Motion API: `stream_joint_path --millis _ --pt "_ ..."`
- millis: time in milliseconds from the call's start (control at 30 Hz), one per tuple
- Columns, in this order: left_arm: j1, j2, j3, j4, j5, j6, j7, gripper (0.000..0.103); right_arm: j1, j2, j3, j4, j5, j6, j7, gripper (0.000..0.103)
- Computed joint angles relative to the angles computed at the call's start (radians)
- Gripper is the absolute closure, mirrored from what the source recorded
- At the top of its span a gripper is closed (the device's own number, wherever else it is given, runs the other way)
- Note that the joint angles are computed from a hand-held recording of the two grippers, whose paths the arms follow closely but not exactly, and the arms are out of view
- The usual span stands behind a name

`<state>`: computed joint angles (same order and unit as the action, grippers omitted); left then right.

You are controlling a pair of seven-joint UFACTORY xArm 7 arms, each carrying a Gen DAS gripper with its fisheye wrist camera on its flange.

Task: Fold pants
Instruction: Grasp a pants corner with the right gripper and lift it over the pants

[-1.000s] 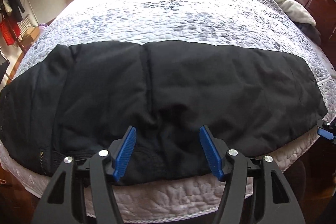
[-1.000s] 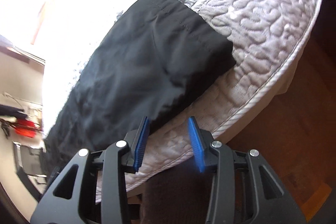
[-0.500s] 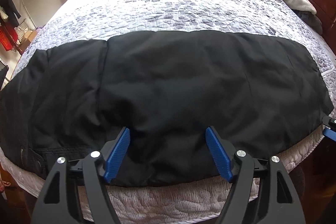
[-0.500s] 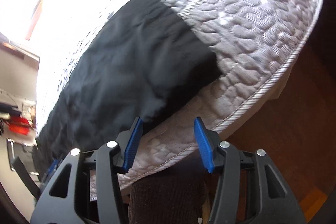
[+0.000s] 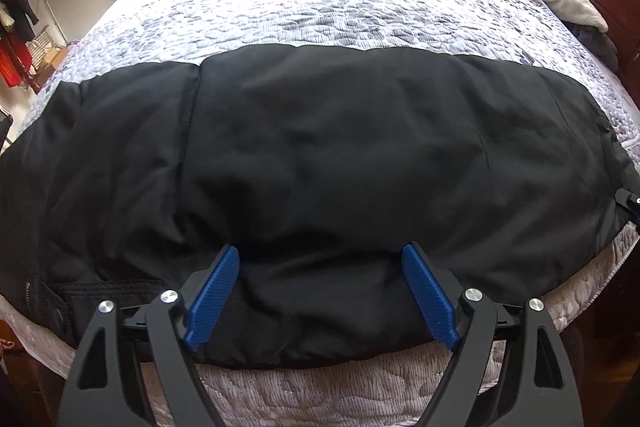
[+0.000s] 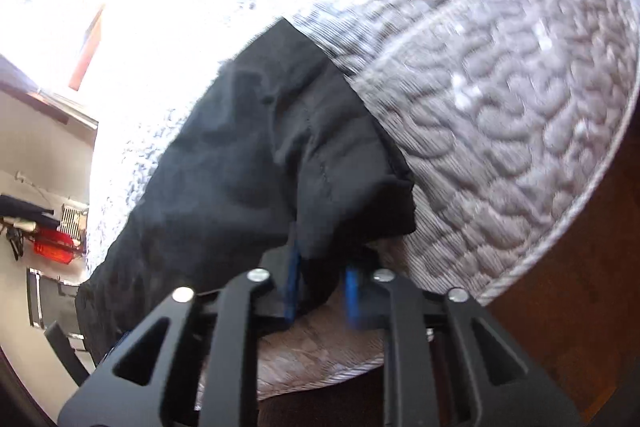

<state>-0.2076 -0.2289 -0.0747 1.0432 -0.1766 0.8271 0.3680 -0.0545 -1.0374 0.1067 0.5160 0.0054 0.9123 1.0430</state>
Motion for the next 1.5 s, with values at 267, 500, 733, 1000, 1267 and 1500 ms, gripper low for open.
stream_joint_path --millis 267,500,733,1000,1267,1500 --pt "-0.007 0.012 -0.002 0.008 -0.027 0.006 -0.026 0.019 -0.034 0.109 0.068 0.166 -0.105 0.095 -0.048 0.093" --pt "-0.012 0.019 0.01 0.023 -0.035 0.037 0.026 0.017 -0.001 -0.03 0.04 -0.032 -0.025 0.116 0.053 0.092" --pt "0.058 0.006 0.061 0.074 -0.04 0.048 0.074 0.017 -0.015 0.068 0.121 0.129 -0.135 0.155 0.055 0.092" --pt "0.124 0.083 0.074 0.085 -0.034 0.025 0.131 0.015 0.017 0.309 0.23 0.405 -0.27 0.141 -0.009 0.091" --pt "0.16 0.101 0.107 0.169 -0.153 0.146 0.17 0.016 0.139 0.538 0.288 0.58 -0.39 0.1 -0.059 0.089" --pt "0.234 0.119 0.143 0.227 -0.164 0.128 0.169 0.016 0.239 0.704 0.265 0.682 -0.399 -0.028 -0.062 0.089"
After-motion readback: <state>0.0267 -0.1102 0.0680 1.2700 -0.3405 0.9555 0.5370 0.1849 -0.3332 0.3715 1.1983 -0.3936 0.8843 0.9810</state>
